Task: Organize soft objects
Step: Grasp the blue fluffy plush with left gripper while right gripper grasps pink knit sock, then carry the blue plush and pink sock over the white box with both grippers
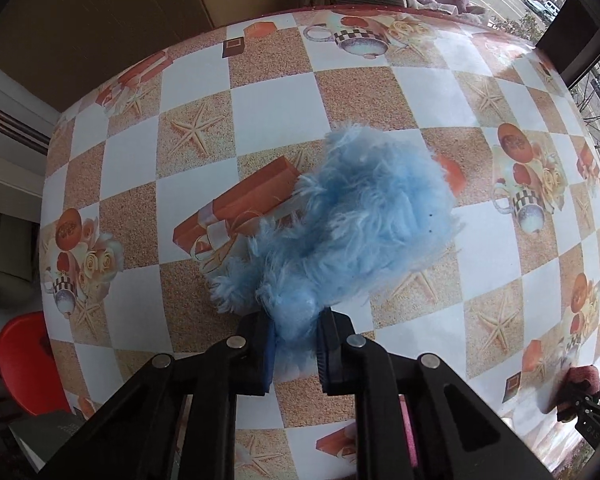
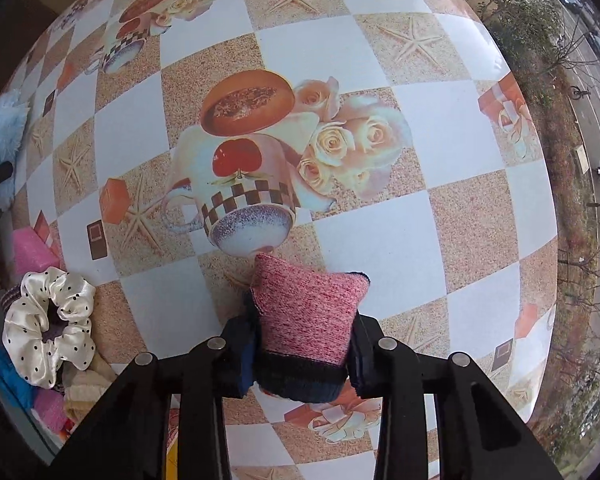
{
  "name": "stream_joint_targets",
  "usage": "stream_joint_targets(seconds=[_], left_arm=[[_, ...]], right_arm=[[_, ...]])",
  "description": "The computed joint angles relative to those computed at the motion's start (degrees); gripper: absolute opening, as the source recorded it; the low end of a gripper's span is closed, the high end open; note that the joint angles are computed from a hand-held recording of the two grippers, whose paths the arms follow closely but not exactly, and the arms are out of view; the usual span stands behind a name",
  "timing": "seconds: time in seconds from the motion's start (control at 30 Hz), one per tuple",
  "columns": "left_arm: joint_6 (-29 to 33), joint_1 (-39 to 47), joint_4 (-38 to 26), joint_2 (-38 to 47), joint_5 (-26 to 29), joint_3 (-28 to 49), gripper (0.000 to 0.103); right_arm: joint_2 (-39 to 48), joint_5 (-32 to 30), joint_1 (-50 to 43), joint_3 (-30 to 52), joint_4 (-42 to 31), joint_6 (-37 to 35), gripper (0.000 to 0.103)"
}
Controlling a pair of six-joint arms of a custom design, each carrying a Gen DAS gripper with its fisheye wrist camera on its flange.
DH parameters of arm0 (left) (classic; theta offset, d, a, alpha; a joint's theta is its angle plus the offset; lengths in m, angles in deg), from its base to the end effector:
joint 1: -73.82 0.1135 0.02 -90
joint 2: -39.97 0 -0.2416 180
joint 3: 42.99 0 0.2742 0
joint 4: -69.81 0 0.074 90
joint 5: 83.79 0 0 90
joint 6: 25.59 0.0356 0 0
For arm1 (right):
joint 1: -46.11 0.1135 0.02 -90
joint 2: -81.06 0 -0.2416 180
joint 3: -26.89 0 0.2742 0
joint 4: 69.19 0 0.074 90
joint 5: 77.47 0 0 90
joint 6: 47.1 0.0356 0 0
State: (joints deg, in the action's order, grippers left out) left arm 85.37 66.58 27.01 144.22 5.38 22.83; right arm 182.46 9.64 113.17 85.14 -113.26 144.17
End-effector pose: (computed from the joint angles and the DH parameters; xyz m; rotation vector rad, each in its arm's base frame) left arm 0.3086 -0.0387 0.0689 0.7270 2.9013 0.0489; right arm 0.1048 0.2522 0.0534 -0.9086 -2.9589 -0.0827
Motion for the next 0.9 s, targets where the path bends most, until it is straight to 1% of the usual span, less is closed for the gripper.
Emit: stream_joint_targets(seconds=[0.07, 0.1, 0.17, 0.2, 0.23, 0.27, 0.3, 0.37, 0.47, 0.53, 0.63, 0.67, 0.7, 0.73, 0.9], left_arm=[[-0.06, 0.36, -1.08, -2.01, 0.59, -0.53, 0.018], [-0.1, 0.62, -1.89, -3.33, 1.32, -0.87, 0.018], [0.5, 1.09, -3.25, -6.3, 2.59, -1.8, 0.018], [2.83, 3.13, -3.92, -9.51, 3.51, -3.83, 0.018], [3.63, 3.49, -4.78, -11.41, 4.34, -4.5, 0.018], [5.58, 5.06, -7.53, -14.06, 5.02, -4.25, 0.018], [6.78, 5.87, -8.43, -15.56, 5.44, -4.52, 0.018], [7.26, 6.14, -9.08, -18.9, 6.28, -6.63, 0.018], [8.56, 7.4, -12.76, -23.26, 8.16, -7.23, 0.018], [8.42, 6.7, -13.85, -27.37, 8.68, -9.54, 0.018], [12.1, 8.76, -18.74, -35.01, 10.29, -12.23, 0.018], [13.64, 9.57, -20.82, -37.8, 10.83, -13.04, 0.018], [15.24, 10.35, -23.05, -40.42, 11.23, -13.66, 0.018], [16.76, 11.24, -25.31, -42.8, 11.69, -14.1, 0.018], [25.67, 17.83, -37.07, -52.33, 14.62, -14.77, 0.018]], right_arm=[[-4.26, 1.46, 1.64, -3.8, 2.73, 4.28, 0.032], [-6.03, 2.46, 2.72, -4.46, 1.99, 6.2, 0.032], [-8.94, 4.49, 5.03, -4.63, -0.95, 9.35, 0.032], [-10.82, 5.29, 6.11, -5.68, -1.54, 10.78, 0.032], [-12.23, 6.04, 7.29, -5.78, -2.8, 12.43, 0.032], [-13.51, 6.67, 8.42, -5.74, -4.11, 13.96, 0.032], [-14.68, 7.2, 9.49, -5.7, -5.19, 15.23, 0.032], [-16.66, 7.84, 11.45, -5.33, -7.44, 17.39, 0.032], [-18.52, 8.62, 14.53, -4.11, -10.55, 21.01, 0.032], [-18.64, 9.15, 16.77, -2.63, -12.33, 23.5, 0.032], [-19.05, 9.65, 20.59, 0.31, -16.06, 27.47, 0.032], [-18.3, 9.68, 21.07, 0.72, -15.76, 27.97, 0.032], [-18.06, 9.84, 22.08, 1.72, -16.76, 28.99, 0.032], [-17.05, 9.84, 21.39, 2.8, -16.57, 28.41, 0.032], [-14.7, 11.03, 25.42, 9.39, -22.11, 32.94, 0.032]])
